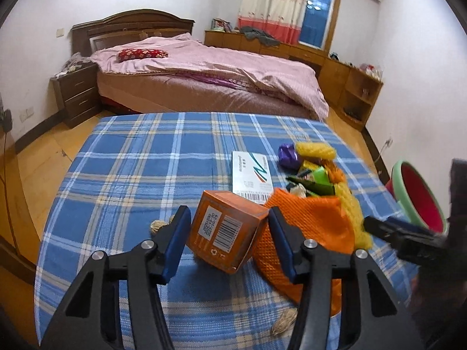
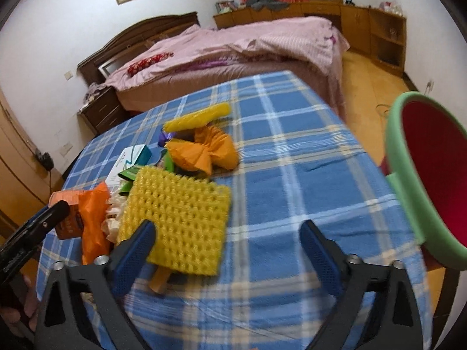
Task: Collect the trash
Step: 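Grasp the small orange box with the left tool while the right tool grasps the yellow foam sleeve, then carry both items over the red bucket and open both tools to drop them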
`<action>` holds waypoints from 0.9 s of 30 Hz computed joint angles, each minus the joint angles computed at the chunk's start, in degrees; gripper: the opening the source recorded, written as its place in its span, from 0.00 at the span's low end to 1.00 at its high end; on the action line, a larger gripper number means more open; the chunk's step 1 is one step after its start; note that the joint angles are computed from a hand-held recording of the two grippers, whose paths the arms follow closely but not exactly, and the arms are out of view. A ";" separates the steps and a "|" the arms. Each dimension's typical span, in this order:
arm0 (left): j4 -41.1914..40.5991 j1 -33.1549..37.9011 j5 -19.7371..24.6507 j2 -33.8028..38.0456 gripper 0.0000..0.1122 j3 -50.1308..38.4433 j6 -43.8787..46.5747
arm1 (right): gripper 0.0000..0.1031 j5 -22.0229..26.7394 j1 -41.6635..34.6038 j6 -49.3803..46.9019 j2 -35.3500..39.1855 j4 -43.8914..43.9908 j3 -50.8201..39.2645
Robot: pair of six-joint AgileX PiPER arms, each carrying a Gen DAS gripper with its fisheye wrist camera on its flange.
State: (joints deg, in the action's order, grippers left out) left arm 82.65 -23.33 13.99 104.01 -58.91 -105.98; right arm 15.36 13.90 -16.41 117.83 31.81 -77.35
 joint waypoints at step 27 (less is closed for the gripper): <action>-18.37 -9.51 3.25 -1.67 0.49 -9.22 17.65 | 0.11 -1.73 -5.99 -31.20 -18.30 26.09 12.42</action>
State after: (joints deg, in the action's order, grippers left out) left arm 64.28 -32.85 17.24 102.34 -68.13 -88.33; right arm 13.63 7.91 -47.60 99.53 57.89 -64.93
